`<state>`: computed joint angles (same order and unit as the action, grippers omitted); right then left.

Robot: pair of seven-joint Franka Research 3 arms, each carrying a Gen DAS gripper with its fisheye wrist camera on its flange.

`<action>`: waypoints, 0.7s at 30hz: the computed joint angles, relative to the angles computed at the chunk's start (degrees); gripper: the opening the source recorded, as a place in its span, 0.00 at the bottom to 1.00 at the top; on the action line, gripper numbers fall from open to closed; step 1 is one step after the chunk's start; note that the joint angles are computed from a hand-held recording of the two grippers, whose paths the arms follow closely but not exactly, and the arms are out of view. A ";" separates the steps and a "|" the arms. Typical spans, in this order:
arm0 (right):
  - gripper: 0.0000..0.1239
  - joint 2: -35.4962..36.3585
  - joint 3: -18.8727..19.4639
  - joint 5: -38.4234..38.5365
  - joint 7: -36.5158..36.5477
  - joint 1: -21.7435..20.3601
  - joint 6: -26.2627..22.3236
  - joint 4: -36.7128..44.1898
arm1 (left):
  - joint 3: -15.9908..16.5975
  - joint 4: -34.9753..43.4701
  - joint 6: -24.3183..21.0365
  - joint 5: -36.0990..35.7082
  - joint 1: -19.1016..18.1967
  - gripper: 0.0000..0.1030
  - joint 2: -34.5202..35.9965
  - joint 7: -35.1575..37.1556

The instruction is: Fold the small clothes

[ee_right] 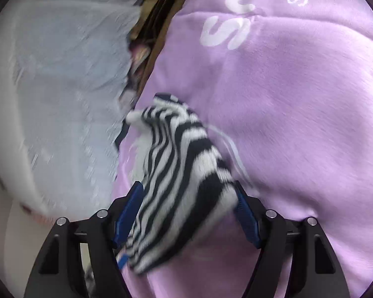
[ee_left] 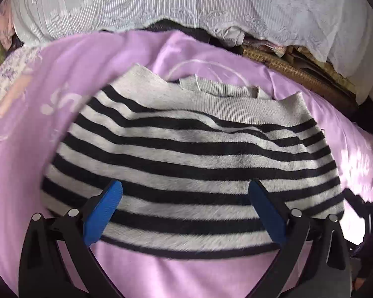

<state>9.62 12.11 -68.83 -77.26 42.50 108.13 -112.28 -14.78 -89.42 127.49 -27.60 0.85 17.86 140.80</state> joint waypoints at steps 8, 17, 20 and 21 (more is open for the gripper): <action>0.67 11.43 -3.39 7.20 -16.93 2.15 -16.97 16.61 | -1.27 -10.08 13.03 -3.90 -0.22 0.96 -3.05 10.41; 0.33 8.36 -3.51 5.57 -10.60 2.33 -14.29 10.15 | -1.05 -10.22 13.46 -4.26 -0.38 0.96 -3.14 10.97; 0.31 7.98 -3.39 4.83 -9.13 2.24 -14.12 9.32 | -0.94 -9.67 12.76 -4.27 -0.37 0.96 -2.83 10.80; 0.30 7.88 -3.35 4.65 -8.90 2.18 -14.06 9.20 | -0.94 -9.83 12.94 -4.29 -0.38 0.96 -2.92 10.97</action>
